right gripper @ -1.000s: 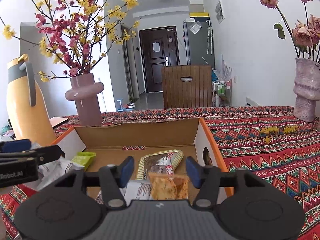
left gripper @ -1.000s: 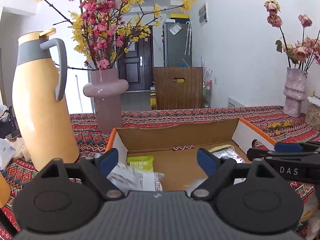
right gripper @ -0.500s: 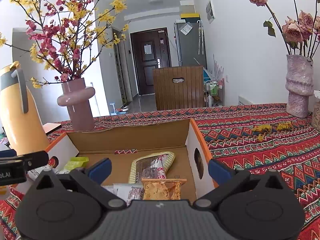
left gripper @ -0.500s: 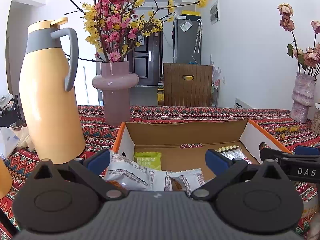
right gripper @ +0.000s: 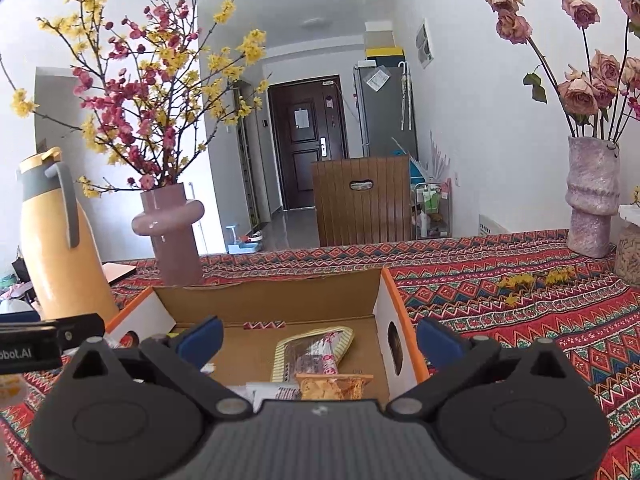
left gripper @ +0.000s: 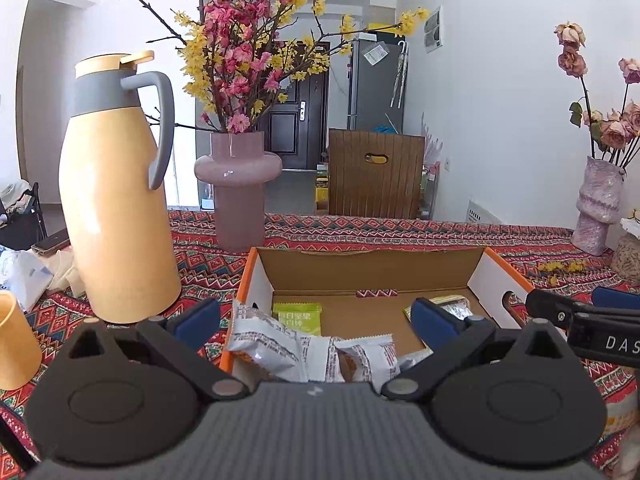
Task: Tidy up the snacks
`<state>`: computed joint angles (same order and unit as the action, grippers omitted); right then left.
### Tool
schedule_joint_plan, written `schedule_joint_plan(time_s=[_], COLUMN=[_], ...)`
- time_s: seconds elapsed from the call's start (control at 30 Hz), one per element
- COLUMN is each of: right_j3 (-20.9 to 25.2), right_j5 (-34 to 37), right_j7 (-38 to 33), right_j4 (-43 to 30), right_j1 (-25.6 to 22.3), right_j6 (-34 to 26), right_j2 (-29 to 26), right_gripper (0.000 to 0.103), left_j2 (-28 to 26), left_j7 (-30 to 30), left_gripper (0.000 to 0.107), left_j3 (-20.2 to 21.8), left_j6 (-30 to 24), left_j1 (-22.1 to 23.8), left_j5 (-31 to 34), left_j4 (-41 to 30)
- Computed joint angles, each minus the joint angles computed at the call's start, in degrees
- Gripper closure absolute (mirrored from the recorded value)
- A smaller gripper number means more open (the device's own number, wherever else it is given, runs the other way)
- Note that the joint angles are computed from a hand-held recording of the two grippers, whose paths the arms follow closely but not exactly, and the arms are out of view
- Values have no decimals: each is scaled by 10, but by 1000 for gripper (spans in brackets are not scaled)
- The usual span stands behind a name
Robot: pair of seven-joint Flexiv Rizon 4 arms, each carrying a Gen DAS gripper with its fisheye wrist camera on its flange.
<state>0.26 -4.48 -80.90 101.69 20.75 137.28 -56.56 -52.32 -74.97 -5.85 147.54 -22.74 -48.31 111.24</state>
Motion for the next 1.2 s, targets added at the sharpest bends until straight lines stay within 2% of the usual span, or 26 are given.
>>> schedule_joint_plan(time_s=[0.47,0.77,0.9,1.07,1.2], right_j3=[6,16,19,32,64], right_j5=[2,-23,-36,-70,-131], right_j7=[-28,-37,-31,-6,34], right_j4=[87,128,130,117,91], right_j1=[-4,-17,-21,-40,-81], right_j6=[22,7,-23,-89,-165], right_j2=[31,37,39,47,51], right_gripper=[0,0,0,0,0], left_j2=[27,14,-8,-13,-14], left_j7=[-55,-97,-110,-121,-124], left_gripper=[4,4,4,4,4], left_j3=[1,13,17,16,14], left_j6=[-1,12,28,32,26], left_j1=[-2,-3,1,12,14], left_j5=[21,39,46,66,66], left_j4=[82,120,117,117,116])
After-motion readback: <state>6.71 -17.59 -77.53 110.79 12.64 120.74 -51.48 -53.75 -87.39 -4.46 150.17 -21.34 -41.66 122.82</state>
